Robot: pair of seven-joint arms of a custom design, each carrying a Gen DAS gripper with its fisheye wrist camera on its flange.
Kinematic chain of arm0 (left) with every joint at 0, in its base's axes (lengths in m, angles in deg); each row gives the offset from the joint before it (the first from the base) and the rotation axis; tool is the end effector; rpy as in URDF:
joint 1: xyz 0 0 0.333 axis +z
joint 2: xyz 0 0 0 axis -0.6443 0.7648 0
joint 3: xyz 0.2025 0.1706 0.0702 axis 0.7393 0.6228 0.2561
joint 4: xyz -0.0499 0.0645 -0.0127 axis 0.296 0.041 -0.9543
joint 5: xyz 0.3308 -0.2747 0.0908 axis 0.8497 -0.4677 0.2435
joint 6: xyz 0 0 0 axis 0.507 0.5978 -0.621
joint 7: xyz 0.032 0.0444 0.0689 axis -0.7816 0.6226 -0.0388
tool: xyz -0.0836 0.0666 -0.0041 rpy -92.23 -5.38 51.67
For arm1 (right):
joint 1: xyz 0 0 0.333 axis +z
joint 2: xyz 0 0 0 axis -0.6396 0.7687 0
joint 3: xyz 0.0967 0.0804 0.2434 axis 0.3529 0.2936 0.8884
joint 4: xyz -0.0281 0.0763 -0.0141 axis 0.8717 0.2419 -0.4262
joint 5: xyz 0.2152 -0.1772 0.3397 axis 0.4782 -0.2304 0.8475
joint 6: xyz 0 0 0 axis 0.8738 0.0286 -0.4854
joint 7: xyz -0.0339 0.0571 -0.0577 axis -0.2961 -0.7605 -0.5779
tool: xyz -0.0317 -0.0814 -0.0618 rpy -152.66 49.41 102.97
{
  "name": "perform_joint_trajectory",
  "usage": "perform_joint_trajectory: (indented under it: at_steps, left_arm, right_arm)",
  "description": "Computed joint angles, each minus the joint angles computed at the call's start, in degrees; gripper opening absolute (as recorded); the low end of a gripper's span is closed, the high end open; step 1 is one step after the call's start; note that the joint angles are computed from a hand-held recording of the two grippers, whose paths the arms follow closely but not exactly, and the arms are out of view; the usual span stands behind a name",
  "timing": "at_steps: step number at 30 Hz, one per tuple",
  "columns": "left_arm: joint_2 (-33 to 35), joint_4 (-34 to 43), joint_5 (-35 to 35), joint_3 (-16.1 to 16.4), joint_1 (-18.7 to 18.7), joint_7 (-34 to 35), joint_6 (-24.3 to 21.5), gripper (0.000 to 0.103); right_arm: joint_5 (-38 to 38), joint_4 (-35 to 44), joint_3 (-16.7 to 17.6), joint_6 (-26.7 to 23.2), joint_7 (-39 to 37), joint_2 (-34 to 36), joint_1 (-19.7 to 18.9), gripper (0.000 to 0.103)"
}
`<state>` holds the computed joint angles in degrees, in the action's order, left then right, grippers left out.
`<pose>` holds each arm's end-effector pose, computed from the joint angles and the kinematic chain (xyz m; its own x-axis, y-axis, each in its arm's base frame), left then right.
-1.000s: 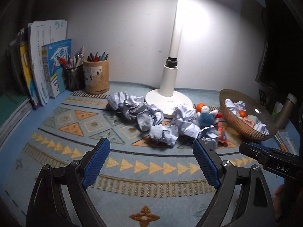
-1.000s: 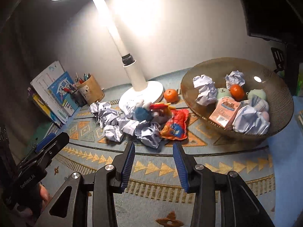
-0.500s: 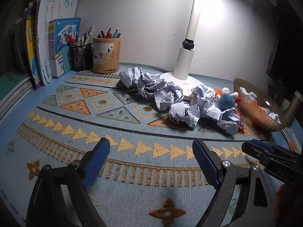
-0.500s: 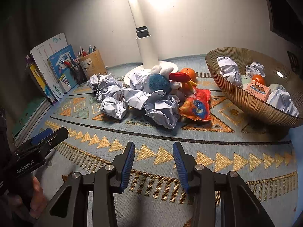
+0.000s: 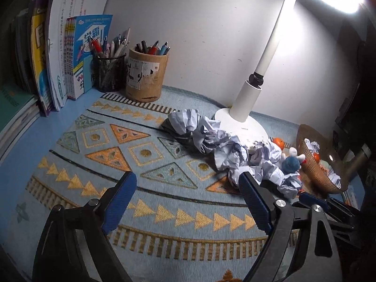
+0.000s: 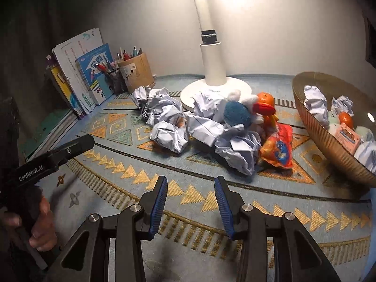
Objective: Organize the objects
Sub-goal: 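Grasp a paper ball with the left gripper while the right gripper grasps another paper ball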
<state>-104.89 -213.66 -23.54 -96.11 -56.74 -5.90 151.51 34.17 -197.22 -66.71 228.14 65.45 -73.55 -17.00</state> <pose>0.4123 -0.2786 0.4697 -0.0848 -0.9585 0.2721 -0.6817 -0.1434 -0.7174 0.3841 0.1481 0.4252 0.3327 -0.9244 -0.1866 -0.7020 -0.1107 -0.7035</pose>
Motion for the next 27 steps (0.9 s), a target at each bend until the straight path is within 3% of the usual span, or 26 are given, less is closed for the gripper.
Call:
perform_joint_trajectory:
  at_steps: [3, 6, 8, 9, 13, 22, 27]
  left_arm:
    - [7.2, 6.2, -5.1, 7.7, -3.0, 7.6, 1.2, 0.087]
    - [16.2, 14.2, -23.0, 18.9, -13.3, 25.4, -0.5, 0.087]
    - [21.2, 19.0, -34.7, 23.0, -17.3, 34.8, -2.3, 0.087]
    - [22.9, 20.3, -35.7, 22.3, -16.4, 34.2, -2.3, 0.087]
    - [27.8, 24.9, -54.9, 22.3, -16.3, 48.3, -4.7, 0.087]
    - [33.5, 30.4, -58.2, 15.8, -10.4, 50.4, -6.2, 0.087]
    - [34.4, 31.1, -56.9, 12.0, -7.6, 49.5, -5.6, 0.071]
  right_arm:
    - [3.0, 9.5, -5.2, 0.3, -5.5, 9.2, 6.2, 0.04]
    - [6.3, 21.0, -7.6, -1.9, -10.9, 20.3, 9.2, 0.04]
    - [7.3, 29.0, -7.4, -5.4, -12.7, 27.9, 8.6, 0.04]
    - [7.9, 32.5, -7.2, -7.2, -13.2, 31.3, 8.1, 0.04]
    - [9.4, 43.1, -6.2, -14.6, -15.3, 40.8, 5.4, 0.04]
    - [5.6, 50.9, -0.5, -18.0, -13.6, 48.9, -1.0, 0.041]
    - [3.6, 51.5, 2.4, -18.0, -12.3, 49.6, -3.8, 0.041]
